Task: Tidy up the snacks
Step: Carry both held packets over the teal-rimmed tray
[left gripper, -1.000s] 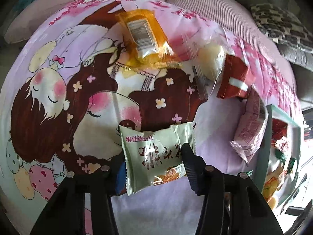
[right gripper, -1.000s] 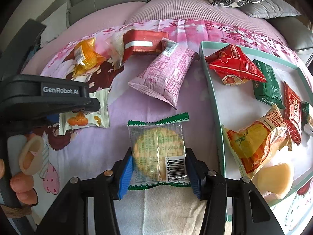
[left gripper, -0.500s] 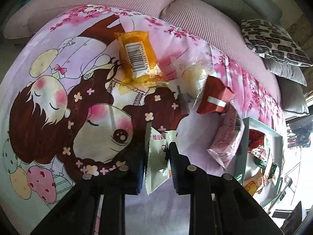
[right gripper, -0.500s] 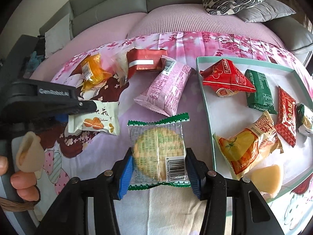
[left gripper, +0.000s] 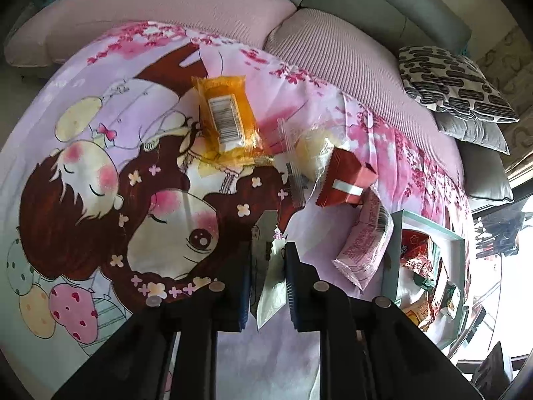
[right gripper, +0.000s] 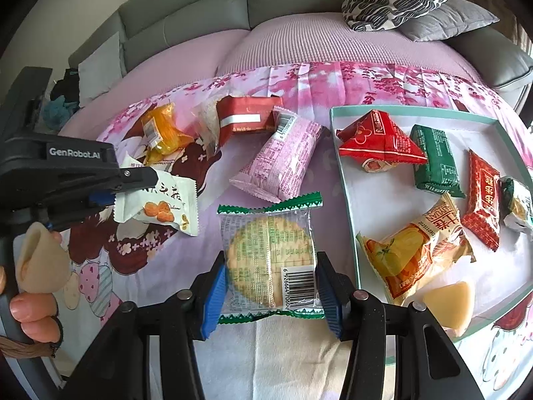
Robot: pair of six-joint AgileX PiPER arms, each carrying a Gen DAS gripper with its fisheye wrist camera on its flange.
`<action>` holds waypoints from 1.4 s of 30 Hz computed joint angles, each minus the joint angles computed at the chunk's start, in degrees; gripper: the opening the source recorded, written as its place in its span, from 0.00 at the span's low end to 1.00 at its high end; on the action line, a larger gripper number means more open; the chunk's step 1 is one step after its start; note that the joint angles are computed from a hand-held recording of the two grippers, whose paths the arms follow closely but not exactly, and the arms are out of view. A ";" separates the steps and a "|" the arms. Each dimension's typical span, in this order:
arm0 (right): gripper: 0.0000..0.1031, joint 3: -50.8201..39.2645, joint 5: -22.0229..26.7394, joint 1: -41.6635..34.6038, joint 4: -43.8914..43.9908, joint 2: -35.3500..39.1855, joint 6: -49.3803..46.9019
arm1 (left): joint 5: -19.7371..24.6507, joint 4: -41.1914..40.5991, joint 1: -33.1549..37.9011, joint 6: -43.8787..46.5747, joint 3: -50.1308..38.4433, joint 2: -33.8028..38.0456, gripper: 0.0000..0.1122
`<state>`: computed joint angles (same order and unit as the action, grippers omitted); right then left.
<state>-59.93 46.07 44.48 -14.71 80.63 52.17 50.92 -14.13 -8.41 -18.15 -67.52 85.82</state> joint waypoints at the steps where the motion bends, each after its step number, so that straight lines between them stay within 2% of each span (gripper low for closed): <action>1: 0.51 0.05 -0.03 -0.05 -0.05 -0.16 0.09 | 0.10 -0.03 0.09 -0.12 -0.03 -0.25 0.17; 17: 0.51 0.94 -0.33 -1.82 -0.27 -4.31 0.72 | 0.71 1.06 -1.48 -0.72 -2.78 -3.49 0.17; 23: 0.51 2.20 -0.24 -5.86 0.83 -8.07 -0.62 | 1.62 2.97 -5.58 -1.29 -5.50 -3.42 0.17; 28: 0.51 4.31 0.97 -13.70 1.17 -13.00 -1.88 | 2.92 5.04 -10.78 -2.88 -9.22 -2.00 0.17; 32: 0.51 5.81 4.24 -21.87 -0.62 -15.73 -2.13 | 4.62 7.10 -15.28 -5.04 -14.02 0.89 0.17; 38: 0.51 9.05 3.43 -39.64 10.33 -16.55 -13.99 | 7.98 8.14 -22.69 -6.12 -25.75 8.84 0.17; 42: 0.51 8.98 3.62 -44.24 13.57 -15.42 -18.64 | 10.32 7.36 -27.02 -5.56 -33.59 15.41 0.17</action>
